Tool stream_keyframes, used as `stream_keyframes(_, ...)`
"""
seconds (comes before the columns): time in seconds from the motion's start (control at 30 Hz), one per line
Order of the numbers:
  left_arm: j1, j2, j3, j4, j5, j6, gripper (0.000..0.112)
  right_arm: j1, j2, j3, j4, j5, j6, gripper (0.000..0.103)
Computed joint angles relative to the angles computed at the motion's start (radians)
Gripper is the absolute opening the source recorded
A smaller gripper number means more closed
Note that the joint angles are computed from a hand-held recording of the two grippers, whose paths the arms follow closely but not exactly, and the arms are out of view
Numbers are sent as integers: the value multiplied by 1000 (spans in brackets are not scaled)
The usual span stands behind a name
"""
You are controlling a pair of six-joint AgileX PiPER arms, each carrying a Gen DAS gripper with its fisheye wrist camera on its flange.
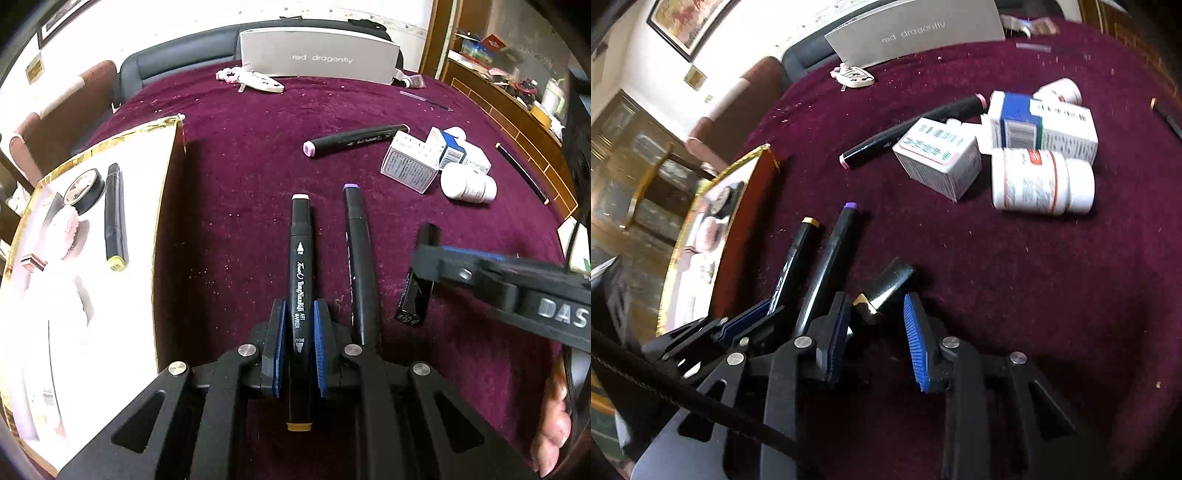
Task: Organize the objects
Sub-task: 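Grasp a white-capped black marker with the left gripper while the right gripper grasps a gold-banded black marker, then carry both black markers into the gold-rimmed tray and open both grippers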
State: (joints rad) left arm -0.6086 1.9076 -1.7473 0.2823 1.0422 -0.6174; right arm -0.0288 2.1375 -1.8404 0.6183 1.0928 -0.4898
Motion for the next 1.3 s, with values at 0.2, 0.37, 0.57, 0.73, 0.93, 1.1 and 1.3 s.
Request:
stream_keyframes(0.2, 17, -16, 18, -28, -27, 17, 12, 173, -36, 27, -376, -186, 99, 15)
stream_keyframes(0.37, 38, -44, 75, -72, -117, 24, 11, 101, -82, 116, -255, -218, -37, 15)
stream_keyframes(0.57, 81, -105, 147, -209, -200, 87, 11, -13, -114, 166, -53, -153, -120, 15)
stream_keyframes(0.73, 80, -153, 168, -208, -199, 86, 11, -9, -120, 153, -21, -138, -109, 15)
stream_keyframes(0.93, 102, -243, 238, -207, -228, 81, 11, 30, -124, 137, 0, -111, -105, 15)
stream_keyframes(1.1, 158, -354, 354, -215, -267, 79, 11, 87, -128, 90, 8, -75, -80, 15)
stream_keyframes(1.3, 275, -468, 500, -244, -303, 92, 12, 196, -94, -35, -4, -35, -17, 15)
